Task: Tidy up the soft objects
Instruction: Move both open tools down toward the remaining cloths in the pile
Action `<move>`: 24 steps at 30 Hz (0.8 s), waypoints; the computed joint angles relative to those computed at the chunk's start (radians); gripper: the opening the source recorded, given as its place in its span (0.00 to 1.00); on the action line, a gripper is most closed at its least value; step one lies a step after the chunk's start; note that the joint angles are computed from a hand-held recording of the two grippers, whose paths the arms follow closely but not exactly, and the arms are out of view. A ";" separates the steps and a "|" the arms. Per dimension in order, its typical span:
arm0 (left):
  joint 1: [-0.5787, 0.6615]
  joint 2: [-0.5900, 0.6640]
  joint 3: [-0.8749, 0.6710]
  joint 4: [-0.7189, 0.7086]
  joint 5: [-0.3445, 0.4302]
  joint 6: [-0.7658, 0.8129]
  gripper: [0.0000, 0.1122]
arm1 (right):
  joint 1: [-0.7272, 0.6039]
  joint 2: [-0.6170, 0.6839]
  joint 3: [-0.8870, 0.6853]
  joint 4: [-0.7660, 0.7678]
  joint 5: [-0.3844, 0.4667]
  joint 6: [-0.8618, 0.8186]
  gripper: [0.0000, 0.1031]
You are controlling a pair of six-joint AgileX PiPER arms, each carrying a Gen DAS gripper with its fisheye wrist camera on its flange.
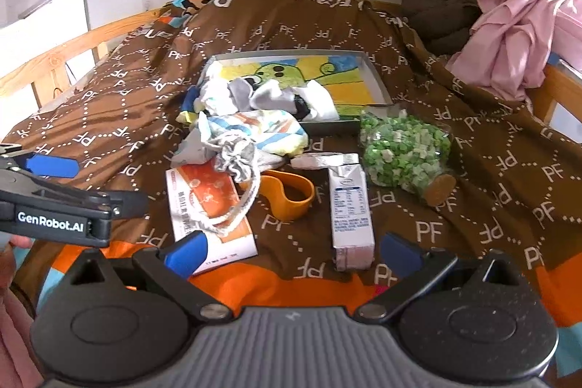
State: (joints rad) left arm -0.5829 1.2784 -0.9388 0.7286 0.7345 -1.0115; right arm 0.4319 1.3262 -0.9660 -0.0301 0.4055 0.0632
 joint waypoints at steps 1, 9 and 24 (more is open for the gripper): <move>0.003 0.005 -0.004 -0.004 0.006 0.004 0.91 | 0.001 0.004 -0.002 0.009 -0.003 -0.012 1.00; 0.026 0.003 -0.011 0.030 0.016 -0.057 0.91 | 0.012 0.042 -0.028 0.059 -0.040 -0.063 1.00; 0.339 0.156 -0.152 -0.554 -0.168 0.598 0.91 | -0.021 0.186 -0.132 0.340 -0.097 -0.374 1.00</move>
